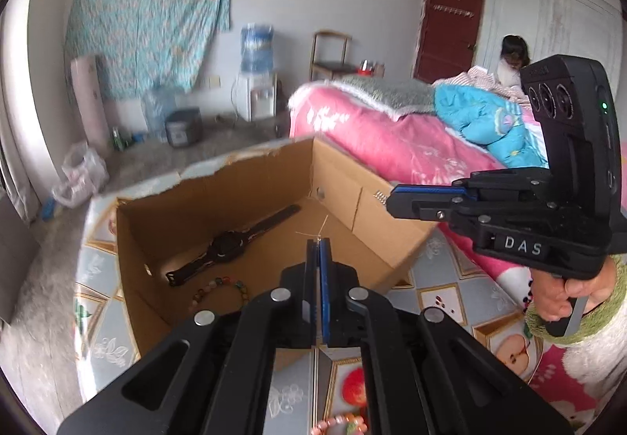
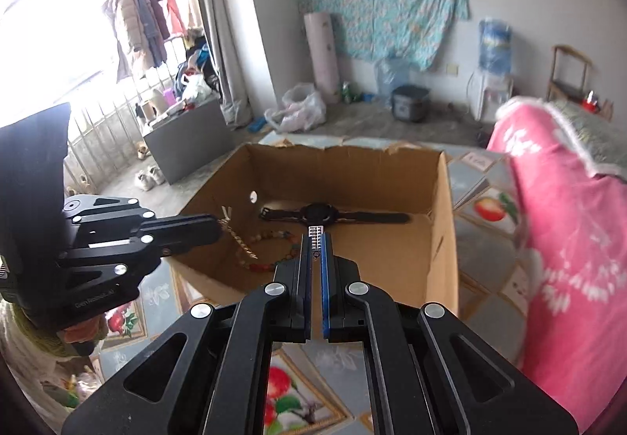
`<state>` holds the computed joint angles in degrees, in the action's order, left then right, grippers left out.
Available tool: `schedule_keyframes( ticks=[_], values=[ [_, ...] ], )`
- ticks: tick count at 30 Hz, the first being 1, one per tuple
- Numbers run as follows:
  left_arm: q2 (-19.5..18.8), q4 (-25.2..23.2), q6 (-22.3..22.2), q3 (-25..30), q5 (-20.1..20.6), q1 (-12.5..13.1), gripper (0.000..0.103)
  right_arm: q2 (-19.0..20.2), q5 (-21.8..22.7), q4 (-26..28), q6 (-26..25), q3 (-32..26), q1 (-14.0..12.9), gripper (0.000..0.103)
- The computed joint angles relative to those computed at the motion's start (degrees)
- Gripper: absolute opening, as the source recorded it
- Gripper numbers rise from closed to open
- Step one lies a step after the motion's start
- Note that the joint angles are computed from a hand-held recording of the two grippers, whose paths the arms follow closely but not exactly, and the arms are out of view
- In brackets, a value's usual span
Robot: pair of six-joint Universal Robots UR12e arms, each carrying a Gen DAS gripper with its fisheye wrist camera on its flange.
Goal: Organize jewelry
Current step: 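Carry both charms over the box and open both tools, then withdraw both open tools up from the box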
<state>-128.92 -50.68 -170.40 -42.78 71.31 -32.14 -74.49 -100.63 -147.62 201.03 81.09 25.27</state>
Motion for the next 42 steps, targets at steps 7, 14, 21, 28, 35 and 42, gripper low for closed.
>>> schedule_keyframes(
  ticks=[7,14,21,28,35,42],
  values=[
    [-15.95,-26.39,-3.05,29.80,-1.17,0.46,0.001,3.36,6.27,4.87,0.71,-3.90,-3.20,0.009],
    [-14.68,-24.22,-4.09,27.25,-1.10,0.66,0.040,1.05,4.43,0.75,3.23,-0.96,-3.42,0.016],
    [-7.36,-14.83,-6.44,15.03,2.12,1.09,0.069,-3.10,-0.86,-2.56,9.79,4.18,-3.58,0.050],
    [3.61,2.99,-16.98,-5.93,2.64,4.05,0.091,-7.08,6.82,-4.26,22.50,10.75,-7.06,0.056],
    [5.45,0.55,-22.91,-11.60,-1.23,5.33,0.091,-5.05,18.34,-4.10,25.75,9.97,-7.97,0.059],
    [5.62,1.82,-23.93,-13.21,-6.30,5.67,0.092,-4.87,12.65,2.84,24.65,7.16,-5.33,0.059]
  ],
)
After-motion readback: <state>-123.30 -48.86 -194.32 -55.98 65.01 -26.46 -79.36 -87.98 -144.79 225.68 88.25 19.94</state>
